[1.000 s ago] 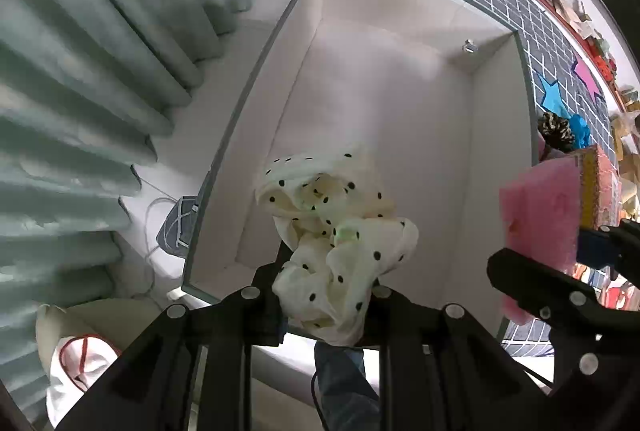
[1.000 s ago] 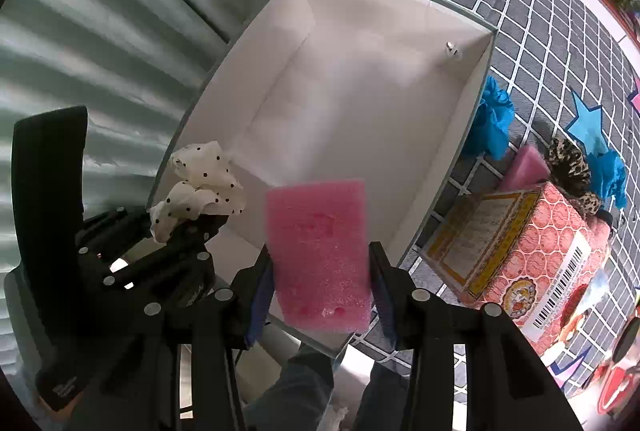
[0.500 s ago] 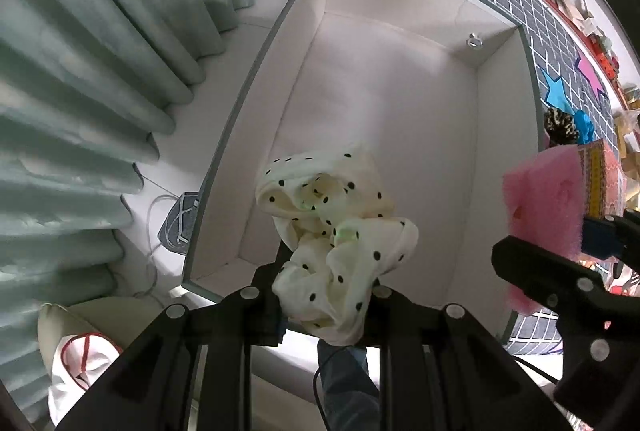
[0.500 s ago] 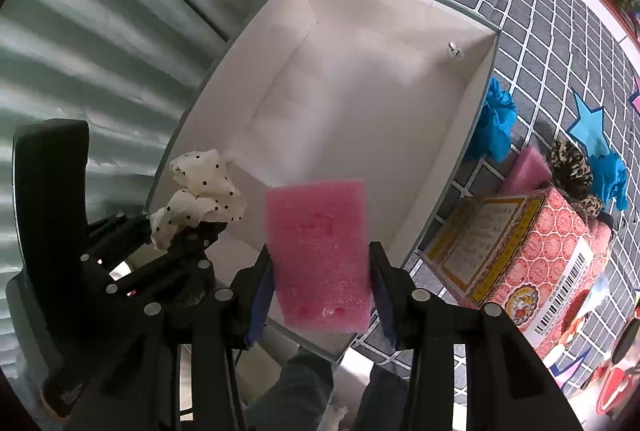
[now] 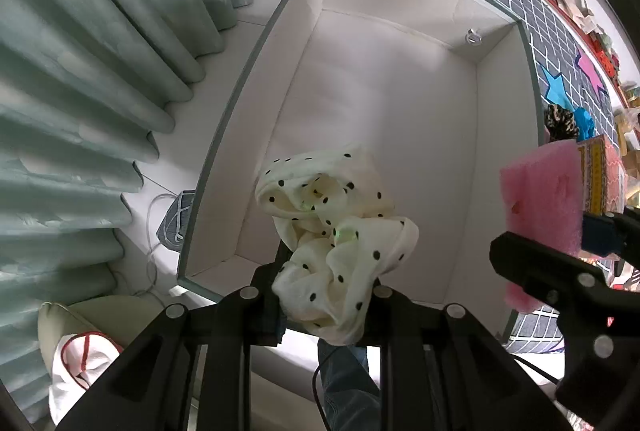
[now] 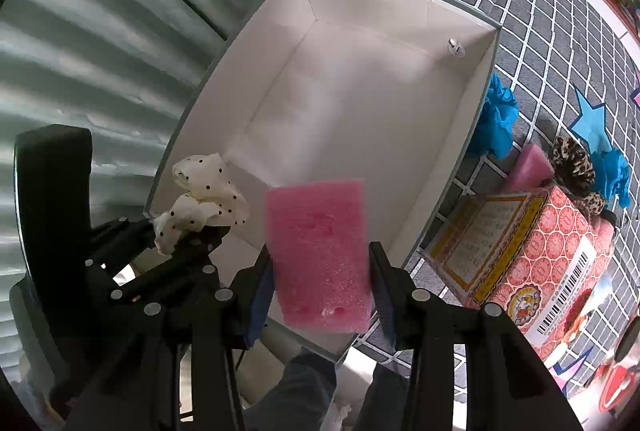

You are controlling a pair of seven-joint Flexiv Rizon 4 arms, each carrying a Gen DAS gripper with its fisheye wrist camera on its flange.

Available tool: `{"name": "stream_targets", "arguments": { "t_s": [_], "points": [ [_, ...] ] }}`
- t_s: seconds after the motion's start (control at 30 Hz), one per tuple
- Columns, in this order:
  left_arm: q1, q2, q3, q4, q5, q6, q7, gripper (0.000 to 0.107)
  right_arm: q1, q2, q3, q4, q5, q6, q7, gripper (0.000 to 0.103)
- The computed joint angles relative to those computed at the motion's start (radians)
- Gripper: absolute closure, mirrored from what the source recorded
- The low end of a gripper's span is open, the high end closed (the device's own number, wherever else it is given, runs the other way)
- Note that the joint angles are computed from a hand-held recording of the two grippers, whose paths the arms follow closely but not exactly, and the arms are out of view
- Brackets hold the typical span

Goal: Organize soft objects
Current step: 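Open left tool dropping scrunchie into box while right tool releases pink sponge inside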

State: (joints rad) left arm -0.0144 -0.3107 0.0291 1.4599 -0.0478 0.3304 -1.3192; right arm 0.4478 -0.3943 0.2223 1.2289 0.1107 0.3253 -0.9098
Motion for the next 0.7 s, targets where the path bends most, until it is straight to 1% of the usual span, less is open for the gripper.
{"name": "stream_targets", "arguments": {
  "t_s": [0.2,0.27,0.33,0.37,0.43,0.47,0.5,0.57,0.67,0.7],
  "points": [
    [0.0,0.005,-0.001,0.009,-0.004,0.01,0.006,0.081,-0.002,-0.006,0.001,-0.008,0.009,-0.001,-0.006,0.057],
    [0.001,0.012,-0.002,0.023,-0.011,0.027,0.014,0.078,-0.002,-0.007,0.002,-0.009,0.011,0.001,-0.008,0.057],
    [0.002,0.019,-0.004,0.031,-0.017,0.042,0.025,0.062,-0.003,-0.008,0.003,-0.009,0.015,0.006,-0.012,0.057],
    [0.001,0.022,-0.004,0.036,-0.018,0.051,0.028,0.057,-0.003,-0.008,0.003,-0.01,0.015,0.009,-0.015,0.056],
    [0.001,0.03,-0.005,0.045,-0.021,0.074,0.036,0.037,-0.001,-0.006,0.001,-0.01,0.01,0.012,-0.014,0.056],
    [0.0,0.033,-0.005,0.049,-0.024,0.082,0.038,0.033,-0.003,-0.003,0.001,-0.007,0.011,0.016,-0.015,0.055],
    [0.001,0.035,-0.006,0.051,-0.028,0.088,0.042,0.027,-0.003,-0.001,0.001,-0.005,0.01,0.019,-0.016,0.045],
    [0.002,0.035,-0.007,0.049,-0.037,0.092,0.044,0.025,0.004,0.005,-0.004,-0.001,-0.012,0.025,-0.013,0.029],
    [0.012,0.02,-0.009,0.027,-0.064,0.055,0.03,0.013,0.007,0.011,-0.006,0.001,-0.03,0.031,-0.014,0.028],
    [0.016,0.014,-0.008,0.019,-0.074,0.043,0.023,0.004,0.008,0.013,-0.007,0.002,-0.034,0.032,-0.012,0.023]
  ]
}}
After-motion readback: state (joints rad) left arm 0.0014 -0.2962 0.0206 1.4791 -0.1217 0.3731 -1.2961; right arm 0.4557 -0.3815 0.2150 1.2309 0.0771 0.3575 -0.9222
